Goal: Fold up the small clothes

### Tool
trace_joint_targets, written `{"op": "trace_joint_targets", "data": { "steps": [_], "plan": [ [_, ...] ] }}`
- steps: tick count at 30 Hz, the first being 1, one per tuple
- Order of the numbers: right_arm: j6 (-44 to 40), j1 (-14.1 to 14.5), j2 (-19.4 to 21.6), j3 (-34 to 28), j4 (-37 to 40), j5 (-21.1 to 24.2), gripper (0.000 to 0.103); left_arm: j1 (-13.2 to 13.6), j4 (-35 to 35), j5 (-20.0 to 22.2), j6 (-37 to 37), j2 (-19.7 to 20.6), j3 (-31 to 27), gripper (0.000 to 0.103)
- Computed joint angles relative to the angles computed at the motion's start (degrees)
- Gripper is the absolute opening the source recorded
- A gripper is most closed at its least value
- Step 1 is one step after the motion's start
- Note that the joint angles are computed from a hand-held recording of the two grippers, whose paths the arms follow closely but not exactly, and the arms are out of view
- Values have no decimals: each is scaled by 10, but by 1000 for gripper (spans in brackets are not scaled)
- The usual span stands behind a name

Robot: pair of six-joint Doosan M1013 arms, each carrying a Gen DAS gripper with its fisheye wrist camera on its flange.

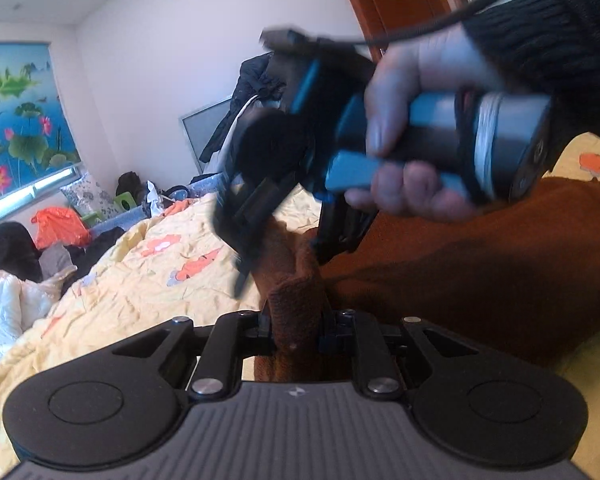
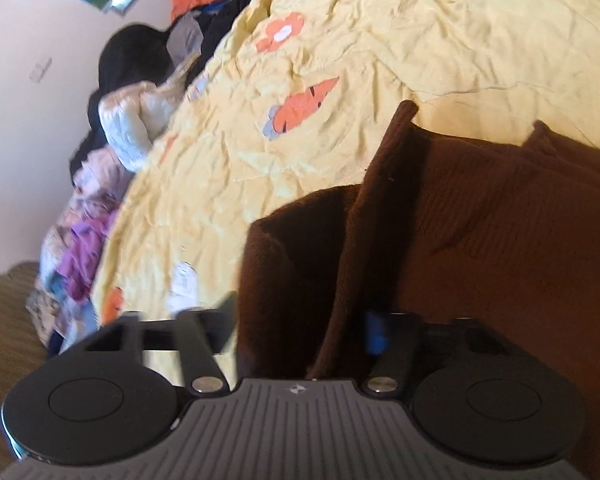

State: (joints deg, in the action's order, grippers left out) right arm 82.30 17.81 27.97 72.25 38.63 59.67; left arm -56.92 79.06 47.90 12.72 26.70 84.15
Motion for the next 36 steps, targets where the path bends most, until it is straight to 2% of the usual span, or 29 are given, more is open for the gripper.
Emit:
{"op": "trace_joint_targets", "data": {
  "steps": [1,2,5,7,10,12,15,16,17,18,19,20,22,23,24,25,27,29,32,33,35,36],
  "plan": [
    [-9,-1,-5,8,-1,-7,25,0,-1,-2,8,0,-2,16],
    [-21,-4,-10,16,5,-12,21,0,2,-7,13,0,-4,16],
    [-92,-28,-49,56,43,-32,20,-7,52,-37,10,4,-12,16],
    [-123,-54,-81,84,60,-43,20,-15,88,-78,1,9,-24,16],
    [-151,-98,-132,135,71,-55,20,-27,87,-150,25,24,-51,16],
    [-138,-125,-165,174,46,-67,20,-32,49,-199,65,37,-68,16],
    [-87,-156,-198,232,-11,-94,20,-39,-113,-228,249,59,-95,16],
    [-64,-163,-201,249,-21,-102,25,-43,-126,-221,274,65,-97,16],
    [-54,-173,-204,267,-8,-111,29,-47,-108,-213,277,67,-94,16],
    [-71,-185,-209,286,36,-124,32,-50,-60,-209,255,67,-86,16],
    [-100,-194,-214,303,93,-135,38,-50,-42,-210,248,66,-81,16],
    [-120,-201,-216,312,134,-139,44,-48,-54,-213,259,65,-82,16],
    [-159,-206,-215,320,196,-153,67,-50,-81,-207,285,65,-89,16],
    [-169,-207,-212,319,210,-156,69,-51,-87,-203,293,66,-91,16],
    [-173,-206,-207,315,214,-156,67,-52,-89,-198,301,67,-94,16],
    [-176,-203,-201,308,206,-150,52,-53,-84,-195,300,67,-94,16],
    [-161,-190,-192,286,142,-137,16,-57,-76,-192,292,68,-96,16],
    [-168,-177,-201,285,107,-162,16,-59,-77,-196,283,69,-97,17],
    [-119,-171,-199,286,15,-189,15,-46,-220,-252,374,60,-97,25],
    [-114,-175,-196,291,21,-190,11,-41,-233,-272,371,53,-89,29],
    [-126,-185,-205,313,81,-209,12,-29,-309,-314,418,36,-73,31],
    [-127,-187,-212,323,107,-219,26,-25,-323,-329,426,25,-59,32]
  ]
}}
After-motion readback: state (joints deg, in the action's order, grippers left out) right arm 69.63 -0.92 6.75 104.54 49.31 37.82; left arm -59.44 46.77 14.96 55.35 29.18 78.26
